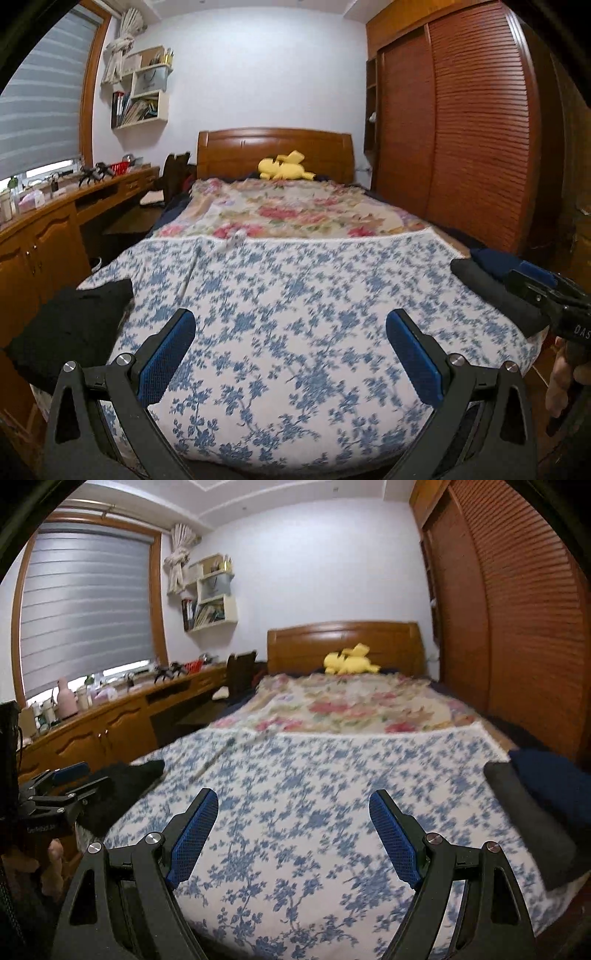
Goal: Fold large clothes
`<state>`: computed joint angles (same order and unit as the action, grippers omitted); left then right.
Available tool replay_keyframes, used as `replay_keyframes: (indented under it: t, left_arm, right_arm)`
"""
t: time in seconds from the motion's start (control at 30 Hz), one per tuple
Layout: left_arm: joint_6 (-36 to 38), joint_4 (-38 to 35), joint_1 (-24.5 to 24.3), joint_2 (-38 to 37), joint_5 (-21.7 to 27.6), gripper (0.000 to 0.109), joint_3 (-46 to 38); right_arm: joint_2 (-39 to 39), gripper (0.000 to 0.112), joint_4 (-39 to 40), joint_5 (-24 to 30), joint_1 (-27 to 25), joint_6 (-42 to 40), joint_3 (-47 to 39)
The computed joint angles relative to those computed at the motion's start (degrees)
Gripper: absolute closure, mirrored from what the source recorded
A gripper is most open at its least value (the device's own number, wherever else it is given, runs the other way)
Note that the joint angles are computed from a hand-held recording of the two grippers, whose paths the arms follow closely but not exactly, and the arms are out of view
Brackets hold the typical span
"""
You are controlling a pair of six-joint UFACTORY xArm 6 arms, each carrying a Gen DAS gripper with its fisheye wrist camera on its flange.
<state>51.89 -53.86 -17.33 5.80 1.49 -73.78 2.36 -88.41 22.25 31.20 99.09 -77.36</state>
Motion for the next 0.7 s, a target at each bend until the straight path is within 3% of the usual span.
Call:
replay_keyframes:
  t: [0.27, 0.47, 0.7]
  left_arm:
    - [3.44, -3.21, -1.57, -3.08, -1.17, 0.006, 1.19]
    - [3.52, -3.15, -1.8, -3.44, -1.14, 0.006, 1.51]
    - [2.66, -2.32, -2.07, -3.57, -1.48, 0.006, 1.74]
  right_arm:
    - [-7.69, 0.027, -4.17, 7.95, 5.13, 4.08, 7.01]
    - [-6.73, 0.027, -4.04, 7.81, 5.06, 4.59, 6.3]
    - [-0.44, 0.027, -4.14, 7.01, 4.06, 4.35, 0.35]
